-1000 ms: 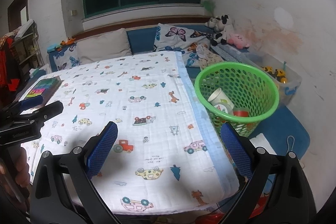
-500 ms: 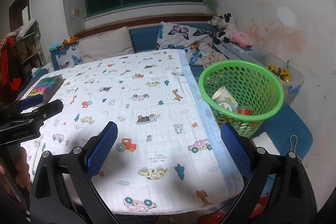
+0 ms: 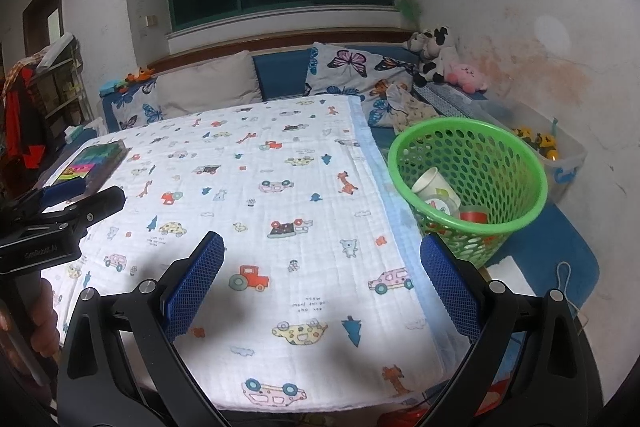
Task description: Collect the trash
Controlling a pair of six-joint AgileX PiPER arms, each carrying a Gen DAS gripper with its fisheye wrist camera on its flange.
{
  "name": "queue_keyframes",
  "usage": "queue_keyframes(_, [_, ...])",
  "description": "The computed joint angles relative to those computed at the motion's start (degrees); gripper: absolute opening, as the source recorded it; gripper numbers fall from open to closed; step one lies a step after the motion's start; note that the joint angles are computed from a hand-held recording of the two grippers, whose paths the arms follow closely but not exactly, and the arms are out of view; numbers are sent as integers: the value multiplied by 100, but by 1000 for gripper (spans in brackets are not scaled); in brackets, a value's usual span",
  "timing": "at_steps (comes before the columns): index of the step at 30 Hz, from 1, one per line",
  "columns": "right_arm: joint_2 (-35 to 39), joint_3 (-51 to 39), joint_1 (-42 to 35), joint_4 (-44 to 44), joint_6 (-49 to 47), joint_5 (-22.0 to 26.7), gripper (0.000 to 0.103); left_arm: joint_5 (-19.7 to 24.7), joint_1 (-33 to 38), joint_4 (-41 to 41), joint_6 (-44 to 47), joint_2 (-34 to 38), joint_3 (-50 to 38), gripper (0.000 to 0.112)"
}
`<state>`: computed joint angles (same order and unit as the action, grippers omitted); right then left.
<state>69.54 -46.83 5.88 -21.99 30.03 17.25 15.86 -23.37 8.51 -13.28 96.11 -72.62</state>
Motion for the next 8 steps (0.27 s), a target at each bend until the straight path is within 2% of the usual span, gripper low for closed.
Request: queue_keyframes(8, [45, -23, 38, 68, -84, -24, 98, 20, -10, 173, -186, -17, 14, 96])
